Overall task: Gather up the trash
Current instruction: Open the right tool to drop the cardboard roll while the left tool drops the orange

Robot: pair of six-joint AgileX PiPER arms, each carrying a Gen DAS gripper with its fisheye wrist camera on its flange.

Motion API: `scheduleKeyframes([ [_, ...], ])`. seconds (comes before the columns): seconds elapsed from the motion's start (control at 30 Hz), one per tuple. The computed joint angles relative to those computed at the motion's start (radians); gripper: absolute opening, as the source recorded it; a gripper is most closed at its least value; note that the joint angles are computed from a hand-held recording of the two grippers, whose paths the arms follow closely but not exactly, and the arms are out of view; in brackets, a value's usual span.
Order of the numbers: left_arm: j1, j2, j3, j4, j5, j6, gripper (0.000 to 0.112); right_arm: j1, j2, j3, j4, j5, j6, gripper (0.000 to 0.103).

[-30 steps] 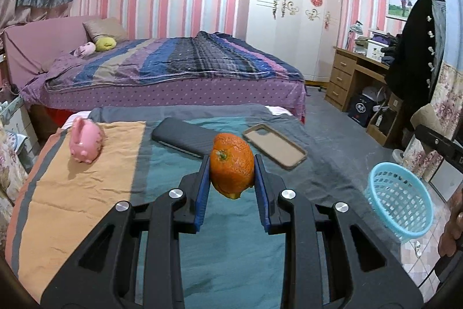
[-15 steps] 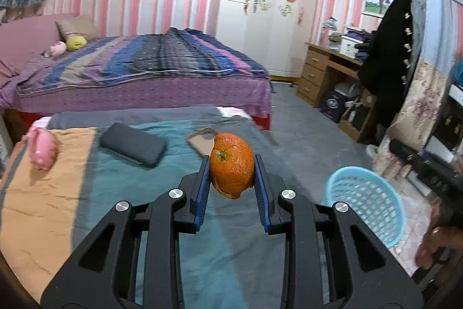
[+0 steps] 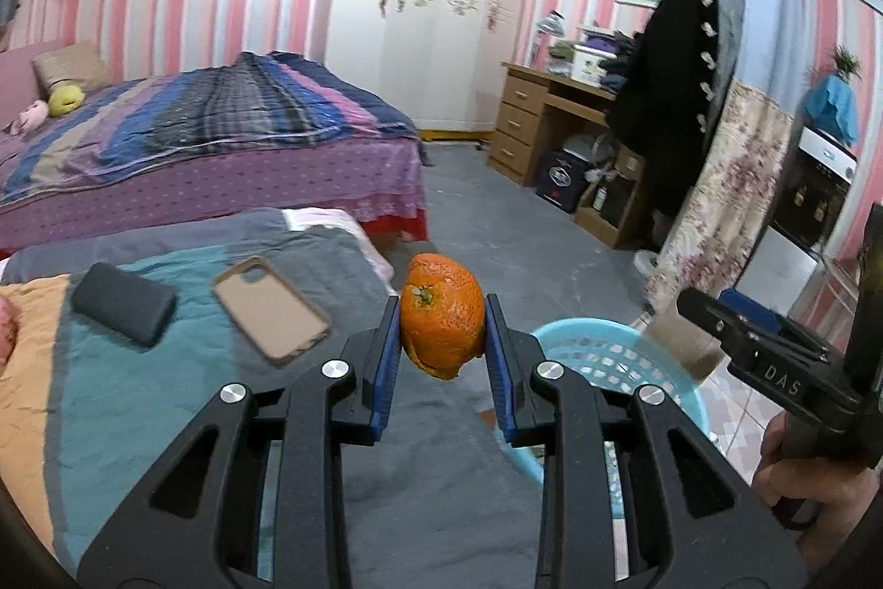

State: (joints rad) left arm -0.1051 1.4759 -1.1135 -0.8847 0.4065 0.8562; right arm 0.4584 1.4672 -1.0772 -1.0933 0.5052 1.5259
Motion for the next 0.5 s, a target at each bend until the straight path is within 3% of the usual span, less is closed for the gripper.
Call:
scheduleKeyframes([
  [0.2,-0.120,0.060,-0.018,0.075,-0.030,-0.091,0.028,0.013,-0.045,0.061,-0.151,0.058,0.216,0.075],
  [0.3,-0.173,0.102,-0.039,0.112,-0.021,-0.132,0.029,-0.030,-0.077,0.094,-0.152,0.010,0.216,0.076],
  [0.37,-0.198,0.121,-0.054,0.141,-0.022,-0.168,0.031,-0.038,-0.094,0.098,-0.141,0.037,0.187,0.076],
  [0.4,-0.205,0.131,-0.062,0.145,-0.017,-0.177,0.036,-0.040,-0.097,0.096,-0.140,0.045,0.183,0.076],
  [0.5,-0.208,0.149,-0.079,0.073,0.015,-0.113,0.079,-0.032,-0.124,0.112,-0.165,0.070,0.223,0.076],
])
